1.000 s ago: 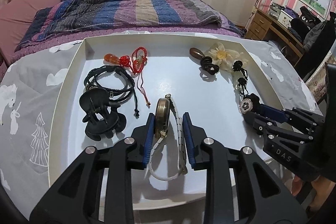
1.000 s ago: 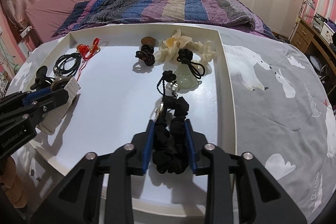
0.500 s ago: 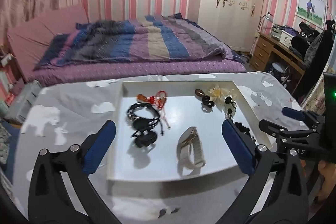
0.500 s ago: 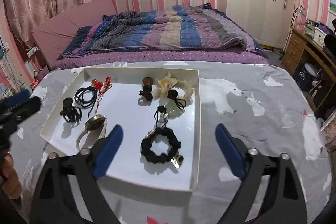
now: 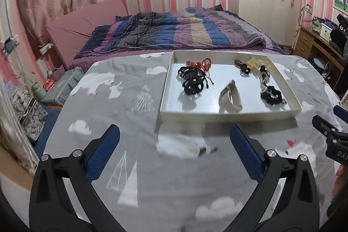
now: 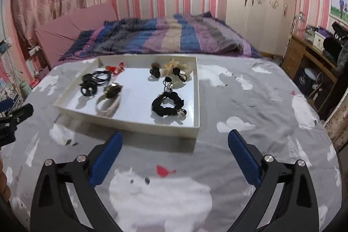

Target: Organize jewelry

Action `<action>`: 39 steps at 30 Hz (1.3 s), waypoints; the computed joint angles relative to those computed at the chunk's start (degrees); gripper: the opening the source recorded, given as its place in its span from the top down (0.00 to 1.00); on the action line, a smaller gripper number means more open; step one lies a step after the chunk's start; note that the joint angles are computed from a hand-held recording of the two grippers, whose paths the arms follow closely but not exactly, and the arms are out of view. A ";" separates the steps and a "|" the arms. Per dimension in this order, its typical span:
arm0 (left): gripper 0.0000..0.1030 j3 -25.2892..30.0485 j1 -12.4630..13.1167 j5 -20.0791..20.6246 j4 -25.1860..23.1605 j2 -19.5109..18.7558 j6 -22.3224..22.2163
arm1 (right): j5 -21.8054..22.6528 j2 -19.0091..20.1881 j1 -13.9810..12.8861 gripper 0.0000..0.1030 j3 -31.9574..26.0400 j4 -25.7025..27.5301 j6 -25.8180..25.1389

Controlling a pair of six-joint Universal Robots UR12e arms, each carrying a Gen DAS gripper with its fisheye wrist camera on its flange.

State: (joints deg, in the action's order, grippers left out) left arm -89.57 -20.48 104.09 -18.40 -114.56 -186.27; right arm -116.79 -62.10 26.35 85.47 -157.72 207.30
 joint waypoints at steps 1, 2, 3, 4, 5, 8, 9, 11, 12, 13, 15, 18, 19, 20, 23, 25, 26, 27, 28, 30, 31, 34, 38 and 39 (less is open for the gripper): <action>0.03 -1.16 -0.24 0.83 0.69 0.63 -0.39 | -0.44 -0.36 0.35 0.02 0.70 -0.95 0.14; 0.03 -2.15 -0.42 1.24 1.70 1.09 -0.60 | -0.68 -0.79 0.65 0.02 1.50 -1.57 0.63; 0.03 -3.79 -0.58 1.67 3.79 1.73 -0.97 | -0.75 -1.02 0.81 0.02 2.05 -2.22 0.90; 0.03 -5.24 -0.65 1.70 6.03 2.19 -1.31 | -0.86 -1.35 1.06 0.02 3.15 -3.77 1.38; 0.03 -6.07 -0.72 1.66 7.28 2.50 -1.54 | -0.56 -1.46 1.15 0.02 3.57 -4.28 1.76; 0.03 -8.30 -0.87 1.13 10.73 2.78 -3.03 | 0.04 -1.46 1.21 0.02 4.23 -4.66 2.26; 0.03 -8.92 -1.26 2.36 12.56 2.60 -2.98 | -0.25 -1.36 1.24 0.02 4.35 -4.87 2.78; 0.03 -9.28 -2.02 4.67 15.19 2.13 -1.53 | -0.41 -1.18 1.31 0.02 4.41 -4.66 3.68; 0.03 -9.33 -2.34 5.44 16.03 1.99 -0.55 | -0.64 -1.12 1.40 0.02 4.45 -4.16 4.08; 0.03 -9.35 -2.52 5.64 16.64 1.93 -0.02 | -1.02 -1.00 1.54 0.02 4.46 -3.78 4.10; 0.03 -9.84 -2.66 5.13 18.45 2.06 -0.03 | -1.67 -0.67 1.89 0.02 4.22 -3.66 3.54; 0.03 -10.30 -2.84 4.63 19.08 2.24 0.39 | -2.97 -0.31 2.48 0.02 3.81 -3.71 3.22; 0.03 -10.33 -2.93 4.76 18.90 2.27 0.60 | -3.34 -0.30 2.64 0.02 3.84 -4.16 3.02; 0.03 -10.34 -2.93 4.67 18.62 2.33 0.60 | -3.99 -0.25 2.86 0.02 3.88 -4.87 2.78; 0.03 -10.38 -2.73 3.64 16.98 2.55 -0.03 | -5.15 -0.23 3.21 0.02 3.84 -5.21 2.61; 0.03 -10.10 -2.58 3.27 15.29 2.52 -0.54 | -6.29 -0.18 3.37 0.02 3.69 -4.57 3.11; 0.03 -9.94 -2.56 3.39 14.53 2.49 -0.77 | -7.38 -0.09 3.52 0.02 3.54 -4.15 3.27; 0.03 -9.68 -2.57 3.69 13.71 2.36 -1.06 | -8.18 -0.02 3.59 0.02 3.41 -3.88 3.23; 0.03 -9.62 -2.54 3.78 13.36 2.34 -1.26 | -8.86 0.03 3.66 0.02 3.35 -3.79 3.18; 0.03 -9.59 -2.48 3.85 13.25 2.27 -1.51 | -9.53 0.01 3.71 0.02 3.42 -3.96 3.21; 0.03 -9.57 -2.48 3.90 13.31 2.21 -1.53 | -9.94 0.00 3.75 0.02 3.49 -4.24 3.20; 0.03 -9.61 -2.41 3.47 13.17 2.24 -1.59 | -10.86 0.06 3.93 0.02 3.53 -4.62 2.66; 0.03 -9.72 -2.11 1.82 12.47 2.46 -1.83 | -11.35 0.11 4.00 0.02 3.40 -4.37 2.38; 0.03 -9.72 -2.11 1.91 12.43 2.45 -1.93 | -11.32 0.08 4.00 0.02 3.45 -4.47 2.39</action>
